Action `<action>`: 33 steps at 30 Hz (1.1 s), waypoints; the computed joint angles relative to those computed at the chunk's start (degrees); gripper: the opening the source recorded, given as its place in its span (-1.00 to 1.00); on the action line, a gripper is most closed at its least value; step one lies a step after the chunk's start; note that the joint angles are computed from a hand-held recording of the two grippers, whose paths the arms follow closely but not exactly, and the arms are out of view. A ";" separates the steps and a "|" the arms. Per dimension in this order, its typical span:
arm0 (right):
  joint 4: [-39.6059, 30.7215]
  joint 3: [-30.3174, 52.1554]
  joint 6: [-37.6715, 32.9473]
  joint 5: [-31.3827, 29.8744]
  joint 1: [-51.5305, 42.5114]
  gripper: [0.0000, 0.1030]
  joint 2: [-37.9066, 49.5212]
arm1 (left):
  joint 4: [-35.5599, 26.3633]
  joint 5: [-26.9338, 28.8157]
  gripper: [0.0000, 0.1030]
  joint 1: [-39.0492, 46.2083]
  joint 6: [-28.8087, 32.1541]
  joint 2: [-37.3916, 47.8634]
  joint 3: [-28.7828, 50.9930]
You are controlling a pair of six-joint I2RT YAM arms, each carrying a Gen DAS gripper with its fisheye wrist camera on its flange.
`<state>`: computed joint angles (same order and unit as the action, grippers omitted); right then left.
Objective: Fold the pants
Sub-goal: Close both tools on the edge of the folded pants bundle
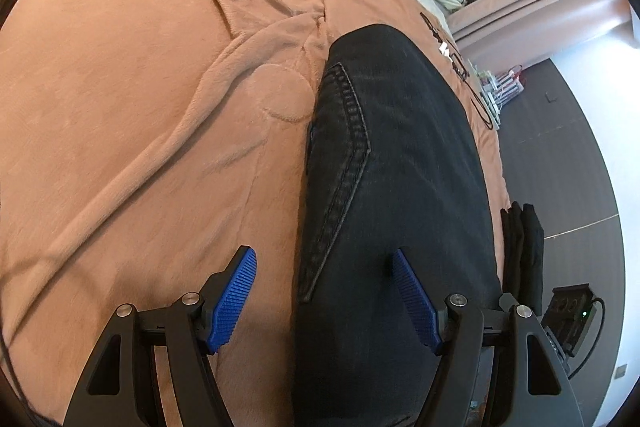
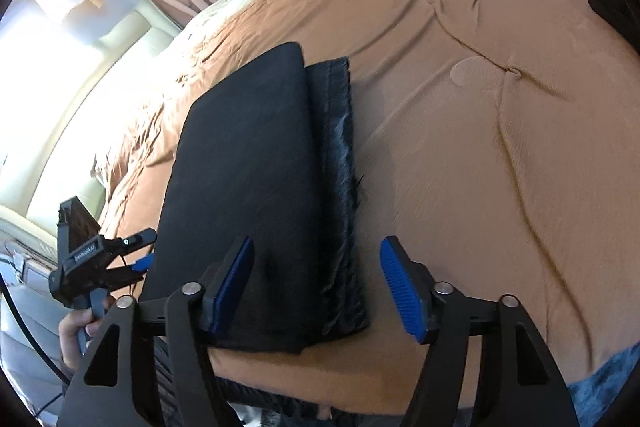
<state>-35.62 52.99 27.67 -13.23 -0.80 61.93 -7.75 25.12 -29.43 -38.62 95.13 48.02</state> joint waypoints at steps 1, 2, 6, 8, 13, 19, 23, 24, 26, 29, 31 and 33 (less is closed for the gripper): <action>0.29 -0.03 -0.23 -0.71 -0.54 0.31 0.43 | -0.03 0.01 0.41 -0.03 0.03 0.68 0.70; 0.59 0.11 -0.63 -1.98 -1.37 0.32 1.11 | -0.02 0.04 0.41 -0.03 0.13 1.40 1.36; 2.66 0.06 -3.48 -7.79 -5.53 0.52 5.38 | 0.22 1.27 0.41 0.21 0.46 2.75 2.60; 3.65 0.35 -4.79 -11.52 -7.92 0.54 7.61 | 0.18 1.84 0.41 0.45 0.75 3.67 3.45; 4.88 3.48 -7.42 -16.97 -10.79 0.55 15.14 | 0.88 5.08 0.41 1.81 1.26 7.09 6.08; 3.36 10.38 -11.68 -21.72 -12.63 0.55 23.63 | 1.61 9.81 0.25 3.12 2.20 12.91 11.58; 2.00 13.93 -13.65 -24.20 -13.26 0.55 27.54 | 0.05 10.90 0.19 3.41 3.12 15.72 14.99; 1.68 13.92 -14.70 -25.58 -13.91 0.47 27.69 | -0.16 11.13 0.12 3.48 3.50 16.04 15.39; 1.07 14.02 -15.59 -30.94 -15.15 -0.24 28.96 | -1.63 10.29 -0.12 3.27 4.81 15.88 16.17; 0.42 13.40 -17.19 -29.48 -15.06 -0.47 27.14 | -2.99 10.63 -0.41 3.34 6.04 13.89 16.03; 0.31 12.59 -17.25 -29.91 -15.96 -0.65 24.77 | -3.07 11.46 -0.50 3.43 5.77 12.59 15.83; 0.50 11.43 -17.31 -31.92 -17.58 -0.75 21.81 | -3.91 10.96 -0.54 2.67 6.15 10.00 15.66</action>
